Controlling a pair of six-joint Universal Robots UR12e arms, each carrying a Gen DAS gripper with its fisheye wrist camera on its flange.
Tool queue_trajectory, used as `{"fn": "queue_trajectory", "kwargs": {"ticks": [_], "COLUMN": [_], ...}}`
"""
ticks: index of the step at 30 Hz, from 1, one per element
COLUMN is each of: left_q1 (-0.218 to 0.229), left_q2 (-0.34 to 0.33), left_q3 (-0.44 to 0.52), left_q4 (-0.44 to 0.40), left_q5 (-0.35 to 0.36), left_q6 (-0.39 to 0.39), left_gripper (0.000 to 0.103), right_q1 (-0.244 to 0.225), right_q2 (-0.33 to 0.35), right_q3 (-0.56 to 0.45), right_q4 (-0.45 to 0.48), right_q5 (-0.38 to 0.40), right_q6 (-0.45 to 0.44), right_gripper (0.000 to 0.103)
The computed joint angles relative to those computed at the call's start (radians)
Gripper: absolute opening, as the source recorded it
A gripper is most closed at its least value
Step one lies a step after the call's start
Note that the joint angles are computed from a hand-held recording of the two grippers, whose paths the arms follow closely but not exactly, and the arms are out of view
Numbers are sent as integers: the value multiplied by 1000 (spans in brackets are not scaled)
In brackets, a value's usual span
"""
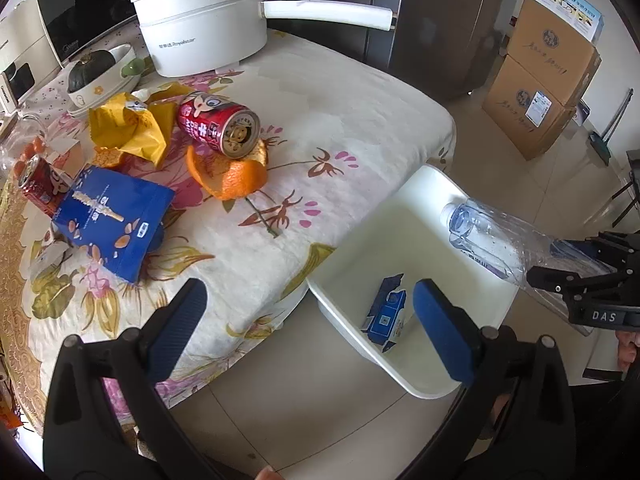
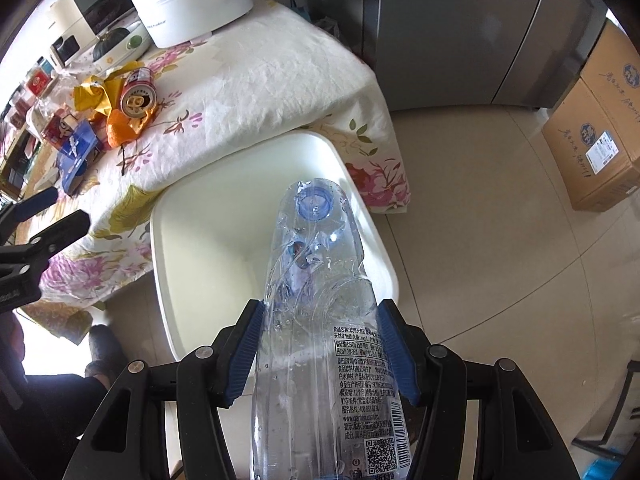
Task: Collect trash
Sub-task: 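Open the left tool and right tool to drop carton and bottle into bin, then grasp the blue biscuit box with the left tool while the right tool grasps orange peel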
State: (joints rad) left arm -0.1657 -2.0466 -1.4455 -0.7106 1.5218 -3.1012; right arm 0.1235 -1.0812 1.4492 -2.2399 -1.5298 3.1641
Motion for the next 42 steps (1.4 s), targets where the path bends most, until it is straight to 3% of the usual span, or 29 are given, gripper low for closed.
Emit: {"fn": "queue_trajectory", "kwargs": {"ticks": [8, 10, 12, 23, 28, 35, 42], "left_q1": [21, 30, 41, 105, 126, 158, 204], "left_q2": [25, 32, 39, 74, 90, 98, 92], "left_q3": [-31, -39, -46, -81, -98, -79, -95], "left_q4": [1, 1, 1, -14, 0, -48, 18], "left_q5": [17, 18, 11, -30, -19, 8, -77], "left_q6": [-7, -17, -25, -118, -134, -183, -294], "left_gripper": [102, 102, 102, 102, 102, 102, 102], "right_q1": [15, 20, 24, 56, 77, 105, 124], "right_q2": [40, 41, 38, 17, 18, 38, 74], "right_q3": [-60, -64, -62, -55, -63, -100, -155], "right_q4": [62, 55, 35, -91, -133, -151, -155], "right_q5": [-2, -15, -23, -55, -54, -36, -17], "right_q6": [8, 8, 9, -3, -16, -33, -11], "right_gripper": [62, 74, 79, 84, 84, 85, 85]}}
